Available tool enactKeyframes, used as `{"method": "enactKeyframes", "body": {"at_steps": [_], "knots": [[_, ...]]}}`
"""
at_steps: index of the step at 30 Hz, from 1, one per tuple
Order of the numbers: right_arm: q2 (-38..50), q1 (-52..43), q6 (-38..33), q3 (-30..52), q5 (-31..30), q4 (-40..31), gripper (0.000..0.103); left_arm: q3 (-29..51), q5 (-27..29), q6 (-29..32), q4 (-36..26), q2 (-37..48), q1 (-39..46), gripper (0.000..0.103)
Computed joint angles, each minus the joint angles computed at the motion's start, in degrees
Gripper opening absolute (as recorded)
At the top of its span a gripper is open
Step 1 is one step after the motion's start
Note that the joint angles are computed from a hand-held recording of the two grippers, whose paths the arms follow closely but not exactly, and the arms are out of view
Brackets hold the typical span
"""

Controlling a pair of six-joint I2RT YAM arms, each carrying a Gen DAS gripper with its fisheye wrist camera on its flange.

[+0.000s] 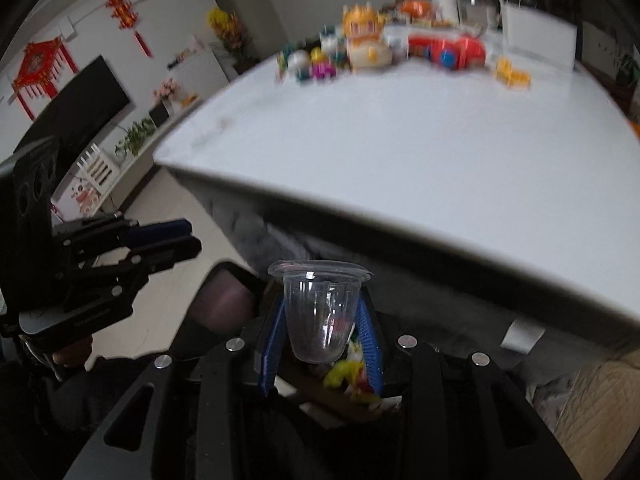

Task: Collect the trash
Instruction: 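Lower the pink toy and clear cup into the cardboard box and release, then grasp the yellow toy piece with the right gripper while the left gripper grasps the orange cartoon figure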

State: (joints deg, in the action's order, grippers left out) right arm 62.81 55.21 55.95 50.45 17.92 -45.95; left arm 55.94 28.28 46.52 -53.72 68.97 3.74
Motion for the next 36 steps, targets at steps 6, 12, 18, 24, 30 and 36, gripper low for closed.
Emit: {"method": "enactKeyframes", "body": {"at_steps": [6, 12, 18, 24, 30, 36], "knots": [[2.95, -0.48, 1.87, -3.73, -1.76, 3.50, 0.065, -2.36, -2.80, -0.95, 4.36, 5.12, 1.52, 0.055], [-2.53, -2.87, -3.22, 2.58, 5.73, -4.45, 0.065, 1.87, 0.65, -2.04, 4.07, 5.19, 3.25, 0.064], [-1.49, -27.60, -24.73, 10.03, 6.32, -3.20, 0.066, 6.39, 3.99, -8.53, 8.74, 4.64, -0.37, 0.076], [17.40, -52.14, -43.90, 18.64, -3.41, 6.60, 0.067, 11.72, 0.52, -20.01, 16.85, 10.35, -8.64, 0.076], [29.43, -59.87, -44.96, 24.42, -12.32, 9.74, 0.039, 19.92, -3.53, -25.87, 20.67, 18.41, -15.00, 0.081], [27.66, -58.42, -43.45, 22.84, -11.08, 9.24, 0.038, 31.61, -11.00, -30.68, 26.09, 30.25, -22.51, 0.083]]}}
